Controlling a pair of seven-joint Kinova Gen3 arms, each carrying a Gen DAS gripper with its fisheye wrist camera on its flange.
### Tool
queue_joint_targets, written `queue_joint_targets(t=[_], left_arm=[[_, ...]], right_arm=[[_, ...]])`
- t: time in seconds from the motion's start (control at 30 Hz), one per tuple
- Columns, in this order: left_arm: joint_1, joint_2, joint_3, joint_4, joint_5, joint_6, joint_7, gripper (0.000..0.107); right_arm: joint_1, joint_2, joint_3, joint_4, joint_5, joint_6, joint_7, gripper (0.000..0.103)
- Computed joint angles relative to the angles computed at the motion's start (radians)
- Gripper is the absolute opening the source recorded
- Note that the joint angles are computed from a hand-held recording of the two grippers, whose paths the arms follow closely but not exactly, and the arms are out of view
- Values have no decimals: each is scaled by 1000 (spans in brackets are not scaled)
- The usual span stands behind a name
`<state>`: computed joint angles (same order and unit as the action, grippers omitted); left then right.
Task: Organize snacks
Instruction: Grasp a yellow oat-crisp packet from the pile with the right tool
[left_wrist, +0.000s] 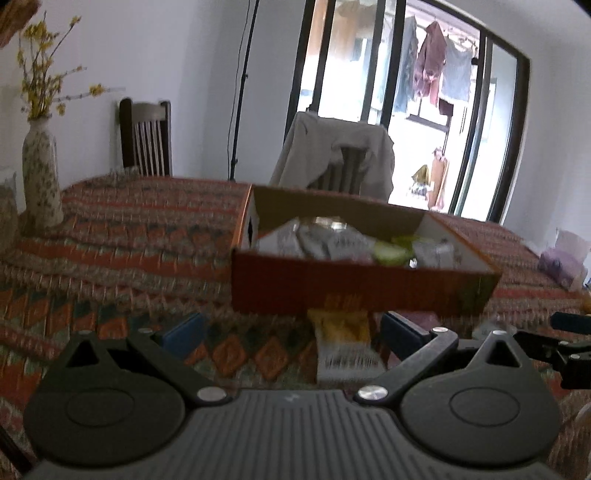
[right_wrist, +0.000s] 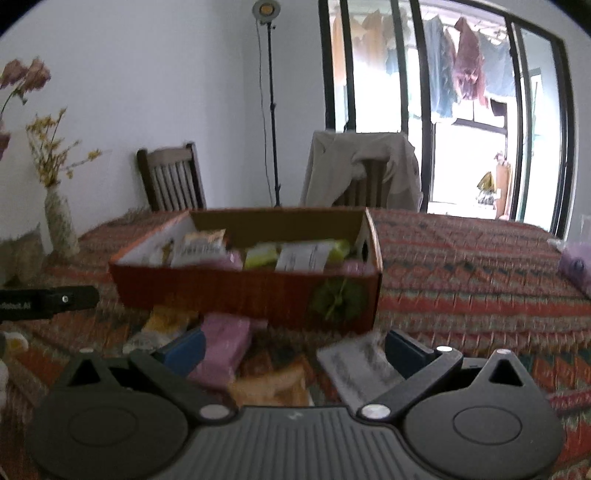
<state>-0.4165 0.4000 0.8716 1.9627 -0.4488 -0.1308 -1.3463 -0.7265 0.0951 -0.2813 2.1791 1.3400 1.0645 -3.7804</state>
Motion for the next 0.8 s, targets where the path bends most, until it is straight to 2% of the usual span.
queue_joint_targets(t=[0.07, 0.2, 0.3, 0.37, 0.53, 0.7, 0.8], left_arm=[[-27, 18, 24, 12, -15, 7, -3, 103], [4, 29, -25, 27, -4, 2, -22, 103], [63, 18, -99, 39, 18, -27, -39, 103], [56, 13, -102, 66, -11, -83, -33, 103], [108, -11, -174, 94, -51, -145, 0, 103], [74, 5, -141, 72, -142, -113, 102, 103], [77, 3, -150, 71, -180, -116, 144, 103]], right_arm=[[-3, 9, -14, 8, -29, -15, 2, 103], [-8, 12, -3, 7, -54, -49, 21, 101], [3, 15, 7, 6, -69, -98, 44, 88], [8, 14, 12, 7, -70, -118, 53, 79], [43, 21, 36, -9, -102, -192, 135, 57], [52, 26, 49, -12, -100, -219, 145, 44], [47, 18, 46, 1, -73, -209, 111, 41]])
